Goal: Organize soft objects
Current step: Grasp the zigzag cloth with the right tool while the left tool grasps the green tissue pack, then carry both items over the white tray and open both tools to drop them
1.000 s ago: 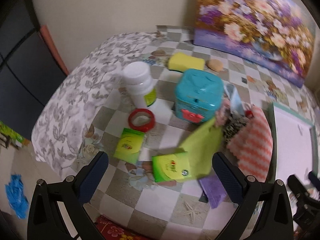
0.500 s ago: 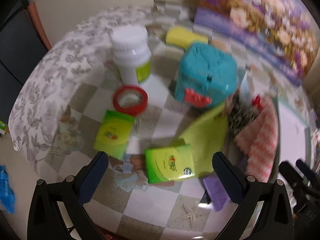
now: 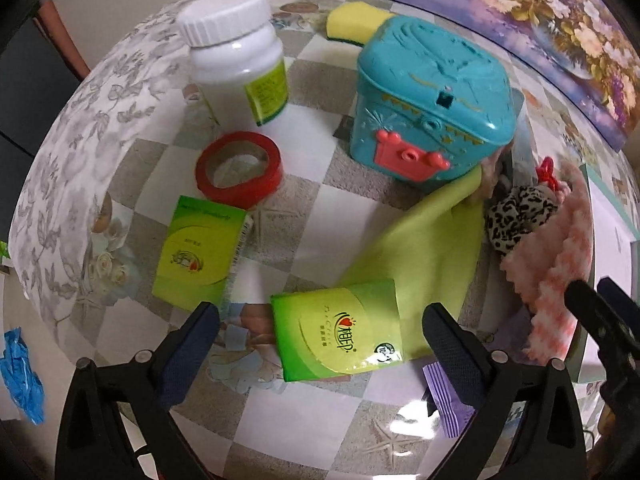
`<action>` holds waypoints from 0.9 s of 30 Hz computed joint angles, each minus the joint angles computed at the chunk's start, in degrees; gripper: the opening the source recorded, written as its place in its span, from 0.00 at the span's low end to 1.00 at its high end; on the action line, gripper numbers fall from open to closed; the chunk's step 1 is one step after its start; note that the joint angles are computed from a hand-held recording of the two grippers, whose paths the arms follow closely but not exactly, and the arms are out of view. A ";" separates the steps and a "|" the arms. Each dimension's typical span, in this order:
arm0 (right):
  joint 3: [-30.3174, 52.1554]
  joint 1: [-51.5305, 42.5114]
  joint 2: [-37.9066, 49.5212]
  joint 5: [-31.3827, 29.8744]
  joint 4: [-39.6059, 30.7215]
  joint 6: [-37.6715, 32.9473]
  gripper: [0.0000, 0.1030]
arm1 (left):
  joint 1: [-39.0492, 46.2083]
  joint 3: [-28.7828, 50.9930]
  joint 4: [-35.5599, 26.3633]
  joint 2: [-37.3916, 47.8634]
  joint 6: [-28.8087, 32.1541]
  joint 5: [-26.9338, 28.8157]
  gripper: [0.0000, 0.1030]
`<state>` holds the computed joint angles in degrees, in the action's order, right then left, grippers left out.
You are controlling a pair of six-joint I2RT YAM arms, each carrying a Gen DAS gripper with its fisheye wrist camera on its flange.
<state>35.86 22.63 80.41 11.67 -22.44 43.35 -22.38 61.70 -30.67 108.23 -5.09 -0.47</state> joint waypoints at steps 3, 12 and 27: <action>0.52 -0.70 1.77 -0.28 0.55 -1.17 0.68 | -0.34 1.05 -0.58 1.44 0.04 0.80 0.87; 0.44 -1.96 3.80 -2.75 2.39 -2.69 0.32 | 0.09 3.03 -1.76 4.17 -0.52 2.75 0.65; -1.86 -2.24 -5.97 -2.81 1.32 -2.65 0.14 | 0.29 0.96 -3.64 -1.93 -2.79 2.28 0.64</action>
